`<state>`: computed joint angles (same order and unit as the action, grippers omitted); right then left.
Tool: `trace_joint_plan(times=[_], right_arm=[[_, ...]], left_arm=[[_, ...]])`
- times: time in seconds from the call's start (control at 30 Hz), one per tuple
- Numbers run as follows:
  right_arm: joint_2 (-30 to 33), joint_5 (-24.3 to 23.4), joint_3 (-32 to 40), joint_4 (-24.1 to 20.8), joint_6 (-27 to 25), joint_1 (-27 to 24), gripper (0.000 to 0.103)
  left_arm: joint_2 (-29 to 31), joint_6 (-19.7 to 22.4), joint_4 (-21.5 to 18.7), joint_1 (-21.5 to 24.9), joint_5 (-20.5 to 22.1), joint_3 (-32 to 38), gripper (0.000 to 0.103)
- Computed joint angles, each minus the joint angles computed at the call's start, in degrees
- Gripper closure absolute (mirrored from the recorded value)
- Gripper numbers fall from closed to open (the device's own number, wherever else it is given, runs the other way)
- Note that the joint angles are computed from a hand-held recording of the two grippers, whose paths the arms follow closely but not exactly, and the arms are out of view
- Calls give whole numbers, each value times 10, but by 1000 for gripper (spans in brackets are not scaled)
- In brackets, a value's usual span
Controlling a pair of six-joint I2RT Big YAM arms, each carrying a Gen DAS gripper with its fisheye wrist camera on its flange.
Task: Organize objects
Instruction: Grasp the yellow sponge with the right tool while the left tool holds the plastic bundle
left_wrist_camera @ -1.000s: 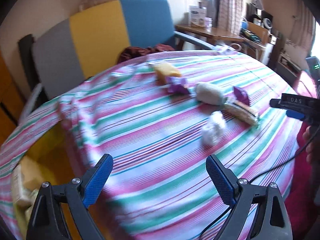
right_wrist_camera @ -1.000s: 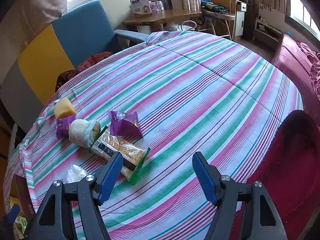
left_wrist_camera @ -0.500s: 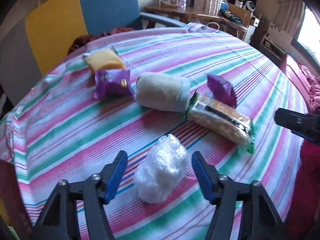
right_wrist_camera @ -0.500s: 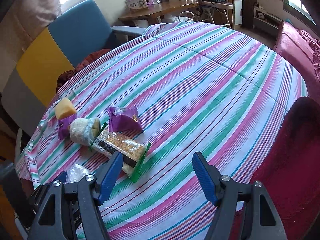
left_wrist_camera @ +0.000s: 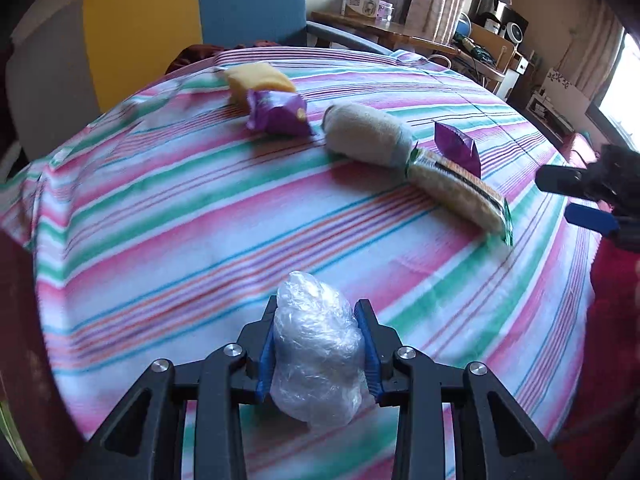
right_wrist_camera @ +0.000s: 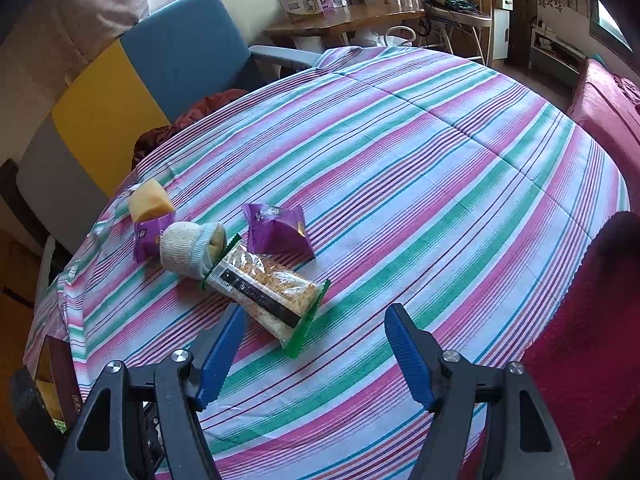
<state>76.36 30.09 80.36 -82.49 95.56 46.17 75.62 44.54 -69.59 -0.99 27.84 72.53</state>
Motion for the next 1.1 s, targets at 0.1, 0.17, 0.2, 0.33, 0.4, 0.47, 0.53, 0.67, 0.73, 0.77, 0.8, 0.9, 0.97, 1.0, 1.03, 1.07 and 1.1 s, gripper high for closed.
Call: trace_joint_plan(times=[0.1,0.17,0.2,0.33,0.4,0.47,0.53,0.67,0.73,0.77,0.8,0.9,0.97,1.0,1.03,1.07,1.1], right_arm=[[9,-11,7,17,-37,-1,30],[20,-18,18,22,-67,0,30],[24,-22,23,26,-82,1,30],[54,-44,64,32,-169,-5,30],[70,-55,90,43,-224,-16,30],[91,-61,122,53,-280,-29,30],[109,-68,147,62,-328,-45,30],[151,-85,196,75,-408,-85,30],[174,-93,224,77,-439,-103,30],[188,-97,241,77,-456,-113,30],[200,-99,256,75,-471,-120,30],[240,-111,304,69,-509,-140,30],[266,-121,331,71,-525,-153,30],[277,-128,342,74,-533,-159,30],[291,-133,357,73,-539,-164,28],[309,-135,379,63,-545,-169,26],[329,-135,402,50,-552,-173,26]], left_arm=[[-12,24,-8,28,10,-11,65],[-22,40,-6,48,20,-23,65],[-24,44,-7,55,24,-24,66],[-27,63,-15,78,38,-28,67],[-27,69,-15,84,44,-30,67],[-28,72,-12,84,49,-32,67],[-26,74,-11,85,54,-32,67],[-26,83,-2,90,70,-39,66],[-33,84,12,92,75,-48,65],[-37,83,18,93,77,-52,65],[-39,81,25,93,80,-56,65],[-36,73,27,95,89,-56,65],[-32,71,26,97,94,-54,65],[-33,70,26,97,94,-54,65],[-33,70,26,97,95,-54,65],[-33,70,26,98,97,-55,65],[-31,70,26,98,99,-54,65]])
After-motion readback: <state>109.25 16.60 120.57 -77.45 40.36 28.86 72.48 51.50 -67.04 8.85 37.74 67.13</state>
